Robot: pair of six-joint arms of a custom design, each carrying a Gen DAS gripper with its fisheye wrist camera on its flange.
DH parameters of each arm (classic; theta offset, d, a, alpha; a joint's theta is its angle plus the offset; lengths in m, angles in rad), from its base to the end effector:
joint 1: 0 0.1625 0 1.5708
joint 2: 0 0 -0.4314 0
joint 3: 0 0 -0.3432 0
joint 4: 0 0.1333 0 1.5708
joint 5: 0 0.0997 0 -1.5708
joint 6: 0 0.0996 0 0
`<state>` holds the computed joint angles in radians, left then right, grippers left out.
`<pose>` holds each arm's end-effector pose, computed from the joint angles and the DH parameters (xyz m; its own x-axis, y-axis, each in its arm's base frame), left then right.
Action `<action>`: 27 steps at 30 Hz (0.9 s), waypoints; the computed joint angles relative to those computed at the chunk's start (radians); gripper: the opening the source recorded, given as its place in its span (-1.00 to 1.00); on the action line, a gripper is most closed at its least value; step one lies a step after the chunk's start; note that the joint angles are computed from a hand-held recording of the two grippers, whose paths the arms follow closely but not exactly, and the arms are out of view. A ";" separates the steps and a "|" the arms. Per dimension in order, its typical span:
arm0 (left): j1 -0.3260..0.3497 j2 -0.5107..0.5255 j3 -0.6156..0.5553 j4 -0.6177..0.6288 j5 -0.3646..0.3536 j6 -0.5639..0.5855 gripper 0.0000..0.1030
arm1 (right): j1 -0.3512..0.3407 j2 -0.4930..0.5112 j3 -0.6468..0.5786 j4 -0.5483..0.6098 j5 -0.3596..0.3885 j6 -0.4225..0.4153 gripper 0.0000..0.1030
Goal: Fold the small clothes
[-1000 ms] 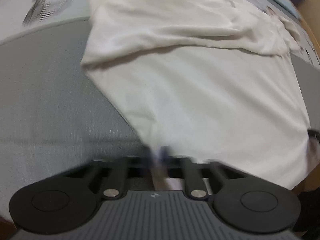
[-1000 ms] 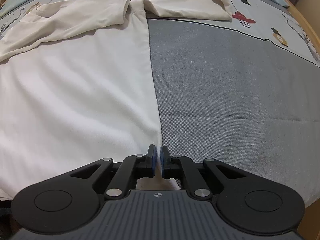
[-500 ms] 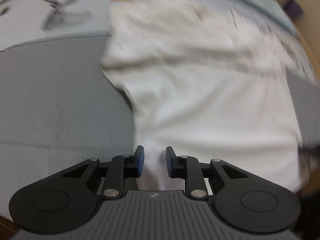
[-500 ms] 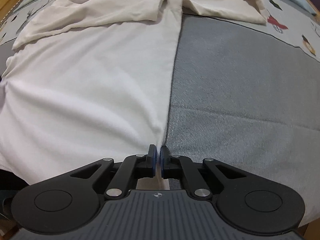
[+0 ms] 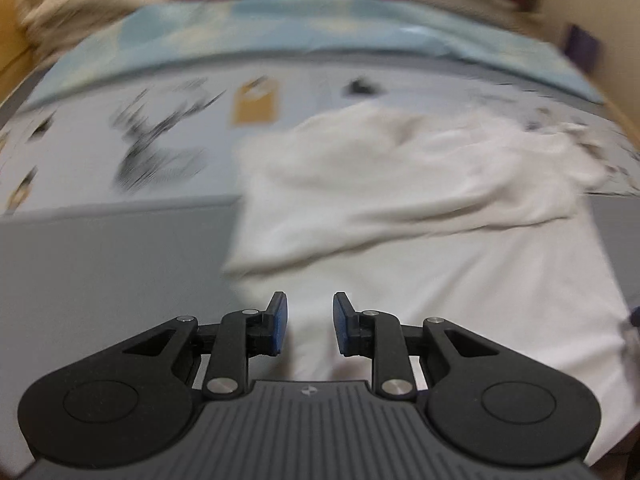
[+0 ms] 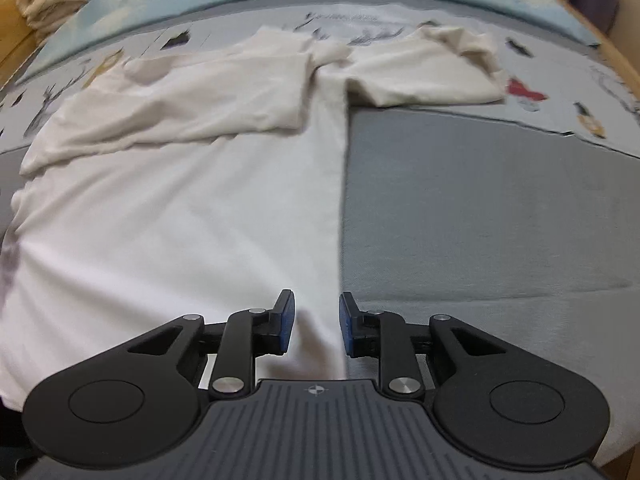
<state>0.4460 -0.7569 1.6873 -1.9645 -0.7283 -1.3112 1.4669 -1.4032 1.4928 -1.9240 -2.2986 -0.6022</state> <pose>-0.4251 -0.4334 0.0756 -0.7347 -0.1619 -0.6588 0.2543 0.8346 -0.4886 0.0118 -0.5335 0.5113 -0.6539 -0.3381 0.6769 -0.3280 0.9329 0.1491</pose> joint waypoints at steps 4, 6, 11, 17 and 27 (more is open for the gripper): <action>-0.002 0.132 -0.072 -0.269 0.058 0.329 -0.47 | 0.007 0.020 0.030 0.099 -0.132 -0.025 -0.51; 0.007 0.204 -0.117 -0.420 0.064 0.493 -0.47 | 0.013 0.021 0.036 0.092 -0.125 -0.025 -0.51; 0.049 0.368 -0.264 -0.602 0.050 0.757 -0.47 | 0.013 0.026 0.040 0.082 -0.131 -0.031 -0.51; 0.124 0.495 -0.437 -0.572 -0.013 0.865 0.00 | 0.008 0.023 0.012 0.130 -0.107 -0.005 -0.51; 0.179 0.442 -0.405 -0.565 0.058 0.825 -0.92 | 0.010 0.054 -0.025 0.181 -0.124 0.046 -0.51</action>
<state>0.6250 -0.3144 1.2821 -2.5299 -0.6703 -0.4862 1.4764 -1.3488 1.4678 -1.7430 -2.4223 -0.5557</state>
